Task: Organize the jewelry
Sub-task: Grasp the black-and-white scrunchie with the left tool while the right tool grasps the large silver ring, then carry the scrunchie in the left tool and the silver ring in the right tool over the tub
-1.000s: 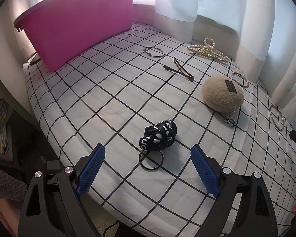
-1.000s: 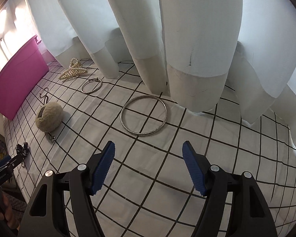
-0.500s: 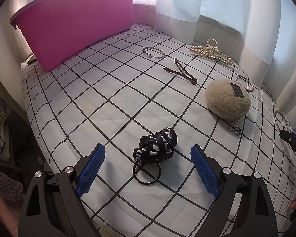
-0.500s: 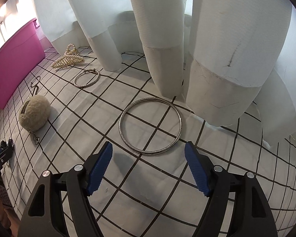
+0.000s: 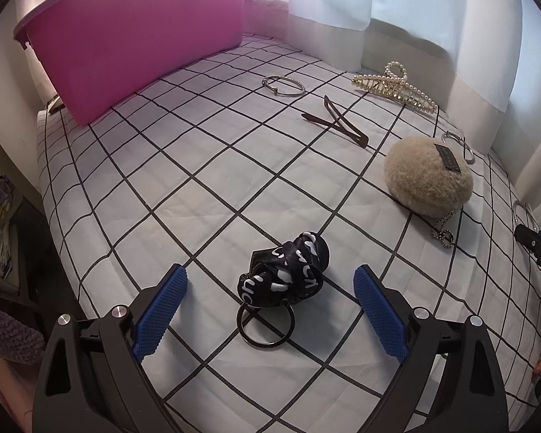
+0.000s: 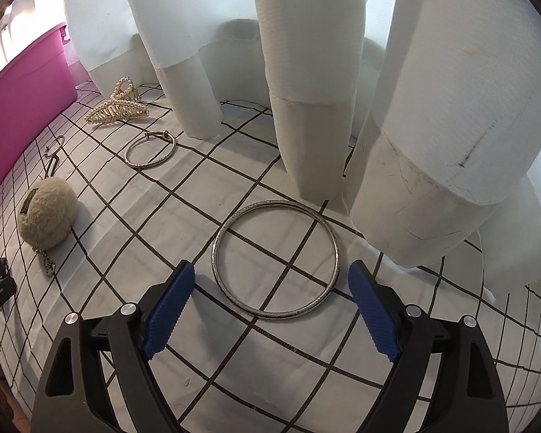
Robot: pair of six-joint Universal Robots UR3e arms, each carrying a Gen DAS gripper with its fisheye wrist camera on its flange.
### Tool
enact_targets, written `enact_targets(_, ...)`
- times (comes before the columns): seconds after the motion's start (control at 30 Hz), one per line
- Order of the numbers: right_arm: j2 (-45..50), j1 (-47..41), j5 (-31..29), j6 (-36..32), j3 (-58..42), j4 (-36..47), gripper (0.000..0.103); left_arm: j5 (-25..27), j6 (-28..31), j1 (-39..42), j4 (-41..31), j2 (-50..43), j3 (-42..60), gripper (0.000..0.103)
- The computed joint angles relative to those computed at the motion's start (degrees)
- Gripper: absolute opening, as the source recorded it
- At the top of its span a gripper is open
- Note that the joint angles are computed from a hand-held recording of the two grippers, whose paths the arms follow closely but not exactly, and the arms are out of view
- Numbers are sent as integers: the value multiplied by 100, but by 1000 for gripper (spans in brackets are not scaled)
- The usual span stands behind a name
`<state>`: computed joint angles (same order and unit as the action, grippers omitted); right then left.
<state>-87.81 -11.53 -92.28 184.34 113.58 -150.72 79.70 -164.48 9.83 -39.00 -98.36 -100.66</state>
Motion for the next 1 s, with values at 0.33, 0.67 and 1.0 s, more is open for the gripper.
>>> enact_targets(0.33,243,-47,21,-59,-152,-106,92,205,-335,-177,556,-107,-153,97)
enact_targets(0.67,32,48,86,-182,29,-178,75,74,-228,-113,537,50,-275,85)
enact_targets(1.0,-42,113,91,-116,99,-249,70,-58,-54,-61,434,241,-330,40)
